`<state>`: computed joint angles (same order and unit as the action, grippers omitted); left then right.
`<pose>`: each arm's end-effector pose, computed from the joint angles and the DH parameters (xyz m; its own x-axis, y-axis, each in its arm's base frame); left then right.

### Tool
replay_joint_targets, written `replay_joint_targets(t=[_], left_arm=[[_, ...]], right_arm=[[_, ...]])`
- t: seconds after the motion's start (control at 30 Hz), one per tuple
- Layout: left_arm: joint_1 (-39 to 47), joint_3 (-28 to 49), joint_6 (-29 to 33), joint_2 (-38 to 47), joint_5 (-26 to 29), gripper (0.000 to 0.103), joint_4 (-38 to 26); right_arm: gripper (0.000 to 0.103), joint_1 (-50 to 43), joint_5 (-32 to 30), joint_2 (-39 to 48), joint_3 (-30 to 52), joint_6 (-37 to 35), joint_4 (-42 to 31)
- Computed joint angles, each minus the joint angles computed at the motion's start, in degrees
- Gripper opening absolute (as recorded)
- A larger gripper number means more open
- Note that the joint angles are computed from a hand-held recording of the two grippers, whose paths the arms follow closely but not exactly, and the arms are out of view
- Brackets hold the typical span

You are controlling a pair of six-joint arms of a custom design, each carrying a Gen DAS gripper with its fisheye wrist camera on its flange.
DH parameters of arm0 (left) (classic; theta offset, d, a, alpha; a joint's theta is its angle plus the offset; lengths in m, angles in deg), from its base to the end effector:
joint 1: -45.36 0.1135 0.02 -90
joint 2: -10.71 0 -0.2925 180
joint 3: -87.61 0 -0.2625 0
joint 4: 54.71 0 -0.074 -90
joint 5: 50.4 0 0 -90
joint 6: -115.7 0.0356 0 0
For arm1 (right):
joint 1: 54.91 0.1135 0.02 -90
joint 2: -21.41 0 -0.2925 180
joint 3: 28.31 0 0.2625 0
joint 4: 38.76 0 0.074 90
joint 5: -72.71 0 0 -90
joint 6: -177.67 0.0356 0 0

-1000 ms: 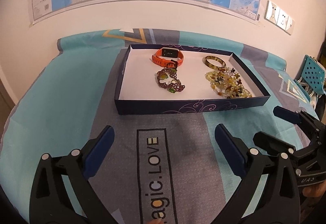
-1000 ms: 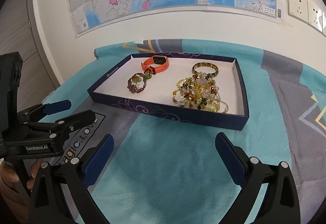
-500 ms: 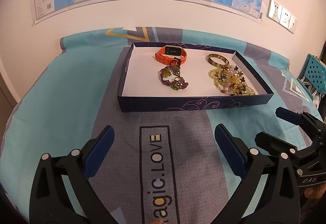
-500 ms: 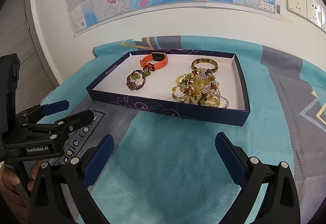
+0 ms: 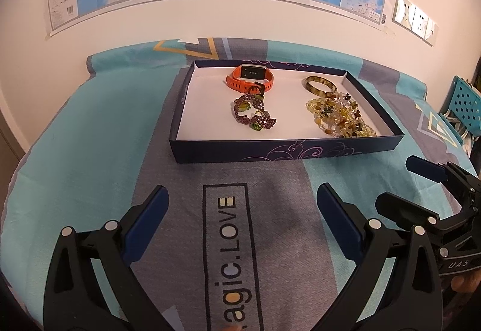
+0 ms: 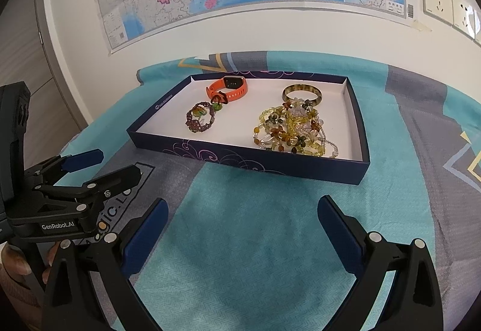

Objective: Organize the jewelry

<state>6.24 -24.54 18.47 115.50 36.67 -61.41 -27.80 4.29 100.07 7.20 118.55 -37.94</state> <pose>0.2989 -0.2407 0.1629 -0.6069 0.3315 -0.7224 0.5293 0.8466 -0.0561 0.2135 0.0946 0.1486 -0.6077 0.2251 -0.7616 0.1517 0.9742 0.1669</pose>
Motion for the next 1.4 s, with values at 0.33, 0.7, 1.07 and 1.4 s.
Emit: replay_joint_targets(t=[0.33,0.7,1.07,1.4], left_arm=[[0.0,0.2,0.1,0.2,-0.1,0.097,-0.1],[0.0,0.3,0.2,0.2,-0.1,0.097,-0.3],[-0.5,0.5,0.3,0.7,-0.5,0.097,-0.1],[-0.7,0.2,0.3,0.6,-0.6,0.097,0.2]], right_arm=[[0.096,-0.8,-0.9,0.5,-0.1,0.3,0.5],[0.096,-0.7,-0.7,0.3,-0.1,0.5,0.1],[0.096,-1.4,-1.5,0.4,-0.1,0.3,0.2],[0.096,-1.4,-1.7,0.3,-0.2,0.2,0.3]])
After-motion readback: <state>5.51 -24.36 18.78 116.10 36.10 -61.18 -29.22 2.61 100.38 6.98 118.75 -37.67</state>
